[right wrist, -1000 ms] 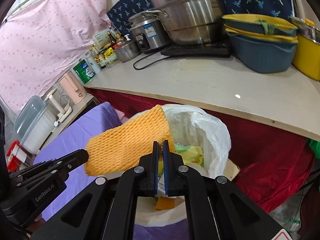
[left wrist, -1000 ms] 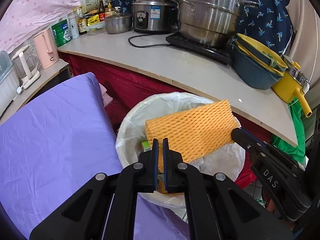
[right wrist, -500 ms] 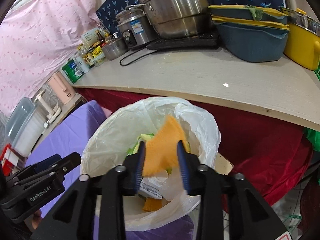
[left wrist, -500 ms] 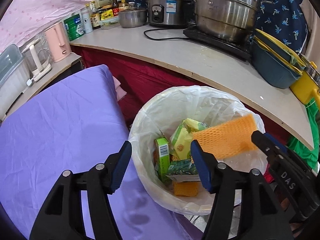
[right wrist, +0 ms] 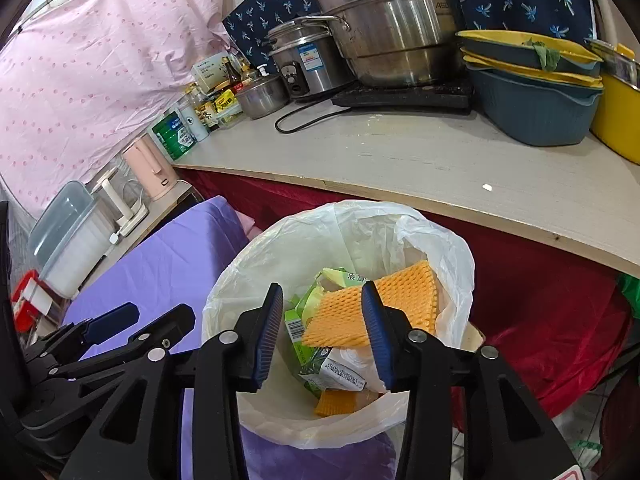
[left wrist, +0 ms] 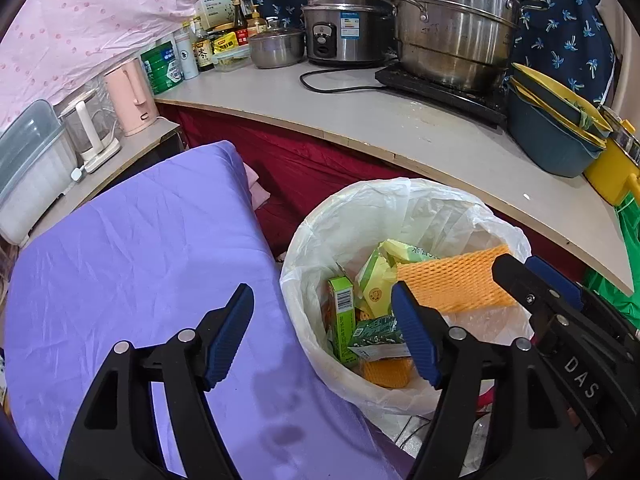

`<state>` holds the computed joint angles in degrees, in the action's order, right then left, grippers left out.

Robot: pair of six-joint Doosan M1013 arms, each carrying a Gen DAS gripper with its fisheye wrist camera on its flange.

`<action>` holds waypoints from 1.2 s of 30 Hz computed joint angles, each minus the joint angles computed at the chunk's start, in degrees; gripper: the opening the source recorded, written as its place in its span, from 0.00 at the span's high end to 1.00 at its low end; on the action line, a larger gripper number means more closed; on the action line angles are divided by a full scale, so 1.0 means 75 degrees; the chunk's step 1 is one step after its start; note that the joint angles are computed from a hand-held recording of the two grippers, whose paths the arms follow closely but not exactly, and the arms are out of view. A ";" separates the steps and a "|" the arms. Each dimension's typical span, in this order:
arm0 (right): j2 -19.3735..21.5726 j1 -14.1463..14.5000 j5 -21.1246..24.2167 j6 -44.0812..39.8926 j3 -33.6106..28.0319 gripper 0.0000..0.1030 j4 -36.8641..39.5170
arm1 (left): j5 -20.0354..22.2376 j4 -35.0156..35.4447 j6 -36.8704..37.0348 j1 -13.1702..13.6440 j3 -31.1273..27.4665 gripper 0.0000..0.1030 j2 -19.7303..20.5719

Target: Collect trash

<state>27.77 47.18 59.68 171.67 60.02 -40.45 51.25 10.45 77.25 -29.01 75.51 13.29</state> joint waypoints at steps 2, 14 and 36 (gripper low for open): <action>0.0002 0.0029 0.0049 -0.0036 -0.0040 0.59 -0.0016 | -0.0014 0.0100 -0.0078 -0.0013 0.0036 0.31 -0.0054; -0.0020 0.0359 0.0861 0.0068 -0.0182 0.41 -0.0314 | -0.0059 0.0510 -0.0376 -0.0074 0.0392 0.20 -0.0434; 0.0133 0.0959 0.2675 -0.0397 -0.0526 0.22 -0.0640 | -0.0043 0.1089 -0.0948 -0.0118 0.1206 0.11 -0.1078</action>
<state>28.78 54.38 79.74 168.70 56.08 -45.25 50.93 18.61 70.14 -29.89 84.56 5.21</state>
